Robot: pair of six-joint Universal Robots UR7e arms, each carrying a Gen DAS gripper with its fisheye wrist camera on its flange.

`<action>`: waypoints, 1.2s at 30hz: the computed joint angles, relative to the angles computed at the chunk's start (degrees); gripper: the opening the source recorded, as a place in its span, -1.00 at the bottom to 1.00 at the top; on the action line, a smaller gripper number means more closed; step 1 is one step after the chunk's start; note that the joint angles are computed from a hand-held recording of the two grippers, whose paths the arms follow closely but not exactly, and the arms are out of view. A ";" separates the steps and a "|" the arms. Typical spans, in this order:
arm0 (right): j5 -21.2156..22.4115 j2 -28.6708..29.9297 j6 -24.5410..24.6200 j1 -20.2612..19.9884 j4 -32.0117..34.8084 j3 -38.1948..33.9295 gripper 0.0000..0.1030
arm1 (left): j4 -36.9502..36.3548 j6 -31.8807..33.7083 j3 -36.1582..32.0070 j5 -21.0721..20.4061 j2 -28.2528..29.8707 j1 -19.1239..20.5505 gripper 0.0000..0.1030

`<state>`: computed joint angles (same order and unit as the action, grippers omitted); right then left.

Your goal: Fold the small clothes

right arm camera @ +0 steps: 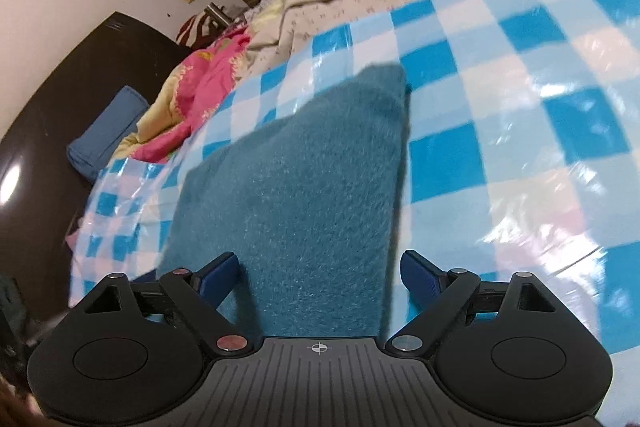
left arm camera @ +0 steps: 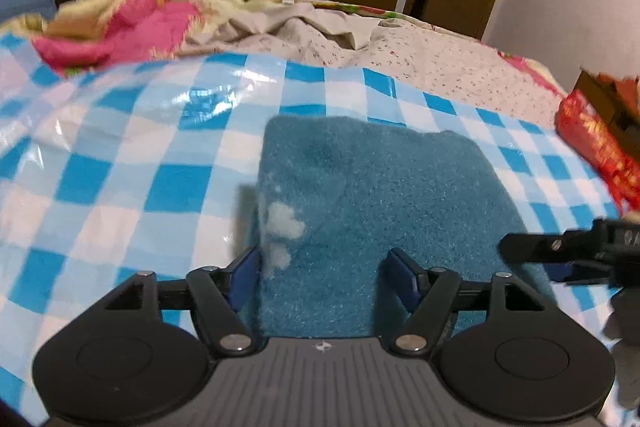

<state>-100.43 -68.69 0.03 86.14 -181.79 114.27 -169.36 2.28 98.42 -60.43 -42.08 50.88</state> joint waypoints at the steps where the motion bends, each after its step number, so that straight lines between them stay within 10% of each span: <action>1: 0.24 0.35 -0.25 0.01 -0.08 -0.08 0.74 | -0.01 -0.22 -0.09 -0.46 -0.07 0.34 0.72; 17: 7.16 2.65 3.20 -2.71 4.16 -2.69 0.87 | 1.05 -5.87 -0.38 -12.14 -0.30 5.58 0.80; 36: 4.73 -2.29 0.96 2.71 12.80 3.97 0.70 | 1.43 -7.69 17.94 -9.94 -15.61 2.54 0.68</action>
<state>-95.70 -70.99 0.99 88.84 -168.99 118.24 -167.93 -5.41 116.36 -70.37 -57.68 53.43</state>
